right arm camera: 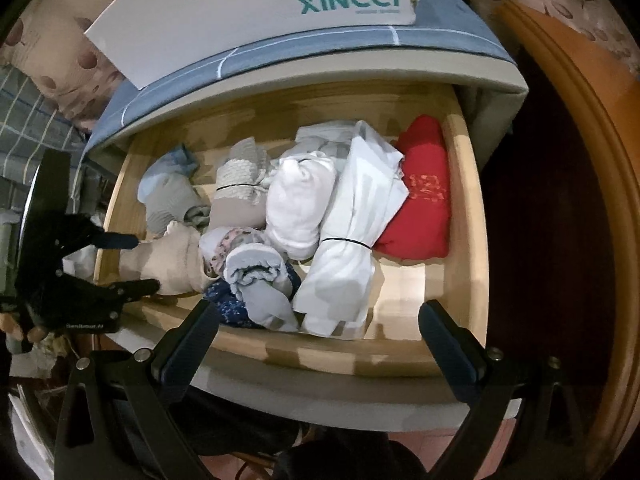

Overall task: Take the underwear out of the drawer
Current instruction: 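Reach the left tool into the drawer and close on the beige bra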

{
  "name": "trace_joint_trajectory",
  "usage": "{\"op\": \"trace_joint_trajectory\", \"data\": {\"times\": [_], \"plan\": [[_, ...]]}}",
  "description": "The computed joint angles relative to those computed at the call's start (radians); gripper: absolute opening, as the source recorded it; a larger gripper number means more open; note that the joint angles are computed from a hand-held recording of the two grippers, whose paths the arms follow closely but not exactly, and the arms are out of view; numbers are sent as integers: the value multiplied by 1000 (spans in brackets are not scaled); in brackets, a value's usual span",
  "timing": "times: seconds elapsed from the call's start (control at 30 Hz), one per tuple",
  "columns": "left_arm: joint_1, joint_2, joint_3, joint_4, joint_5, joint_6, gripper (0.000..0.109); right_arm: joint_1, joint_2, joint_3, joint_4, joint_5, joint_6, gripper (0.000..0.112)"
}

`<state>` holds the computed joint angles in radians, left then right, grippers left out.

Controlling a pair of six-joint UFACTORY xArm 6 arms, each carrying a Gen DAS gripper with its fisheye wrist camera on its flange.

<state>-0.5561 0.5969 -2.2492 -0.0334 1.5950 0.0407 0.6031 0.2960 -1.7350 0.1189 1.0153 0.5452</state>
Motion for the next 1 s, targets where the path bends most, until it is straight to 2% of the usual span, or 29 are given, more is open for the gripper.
{"op": "trace_joint_trajectory", "data": {"times": [0.23, 0.4, 0.6, 0.8, 1.0], "plan": [[17, 24, 3, -36, -8, -36, 74, -5, -7, 11, 20, -14, -8, 99], [3, 70, -34, 3, 6, -75, 82, -5, -12, 22, 26, -26, -11, 99], [5, 61, -12, 0, -20, -142, 80, -9, -26, 43, 29, -38, -6, 99], [-7, -50, 171, 43, -131, -168, 74, -20, -44, 75, 43, -54, 21, 99], [14, -149, 286, 11, -194, -206, 70, -26, -40, 65, 26, -38, 42, 99]]}}
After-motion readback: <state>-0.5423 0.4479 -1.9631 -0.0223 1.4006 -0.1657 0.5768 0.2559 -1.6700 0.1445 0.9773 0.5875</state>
